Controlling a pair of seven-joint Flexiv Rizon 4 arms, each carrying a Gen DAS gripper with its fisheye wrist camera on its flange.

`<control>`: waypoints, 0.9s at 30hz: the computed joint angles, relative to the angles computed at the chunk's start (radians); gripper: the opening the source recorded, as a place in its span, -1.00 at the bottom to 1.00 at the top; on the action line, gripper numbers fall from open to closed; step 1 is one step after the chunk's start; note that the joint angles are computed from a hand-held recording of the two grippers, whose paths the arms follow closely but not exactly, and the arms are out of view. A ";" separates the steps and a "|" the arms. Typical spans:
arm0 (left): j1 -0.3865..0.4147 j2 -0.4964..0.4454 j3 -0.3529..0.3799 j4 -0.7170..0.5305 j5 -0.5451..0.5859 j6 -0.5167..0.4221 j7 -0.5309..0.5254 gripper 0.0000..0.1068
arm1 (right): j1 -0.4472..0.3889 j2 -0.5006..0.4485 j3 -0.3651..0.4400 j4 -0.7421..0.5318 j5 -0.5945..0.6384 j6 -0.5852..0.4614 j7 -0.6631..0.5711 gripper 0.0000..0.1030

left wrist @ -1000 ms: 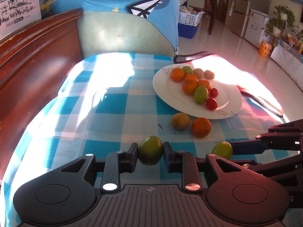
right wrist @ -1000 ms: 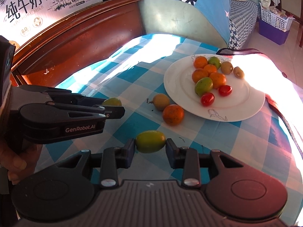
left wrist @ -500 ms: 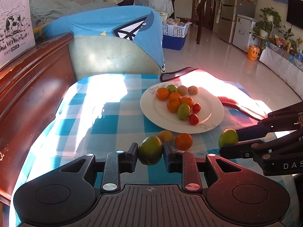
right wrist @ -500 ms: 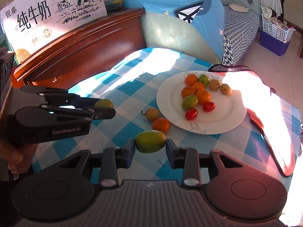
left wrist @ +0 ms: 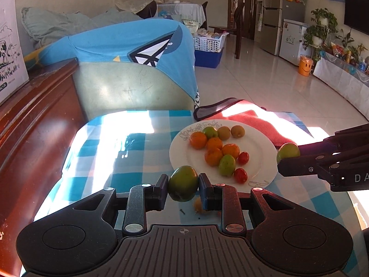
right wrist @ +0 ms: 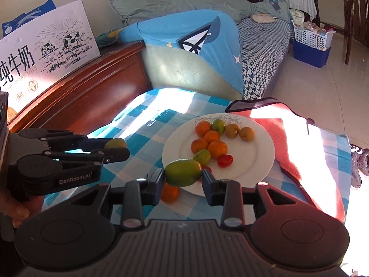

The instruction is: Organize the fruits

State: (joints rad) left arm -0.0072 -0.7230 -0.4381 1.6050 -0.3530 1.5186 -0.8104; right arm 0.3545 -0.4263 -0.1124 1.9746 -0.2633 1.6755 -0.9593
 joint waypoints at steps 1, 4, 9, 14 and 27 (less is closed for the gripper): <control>-0.012 -0.010 0.011 -0.021 -0.005 -0.014 -0.011 -0.53 | 0.002 -0.004 -0.008 -0.007 0.002 -0.002 0.005 -0.31; -0.044 -0.037 0.043 -0.074 -0.013 -0.048 -0.032 -0.53 | -0.002 -0.019 -0.019 -0.029 0.007 -0.013 0.019 -0.31; -0.087 -0.080 0.080 -0.150 -0.017 -0.101 -0.043 -0.53 | -0.007 -0.048 -0.035 -0.062 -0.009 -0.062 0.042 -0.31; -0.116 -0.119 0.100 -0.213 -0.022 -0.131 -0.051 -0.53 | -0.024 -0.081 -0.035 -0.104 -0.029 -0.103 0.071 -0.31; -0.131 -0.179 0.186 -0.352 -0.065 -0.274 -0.173 -0.53 | -0.082 -0.119 0.016 -0.160 -0.036 -0.155 0.145 -0.30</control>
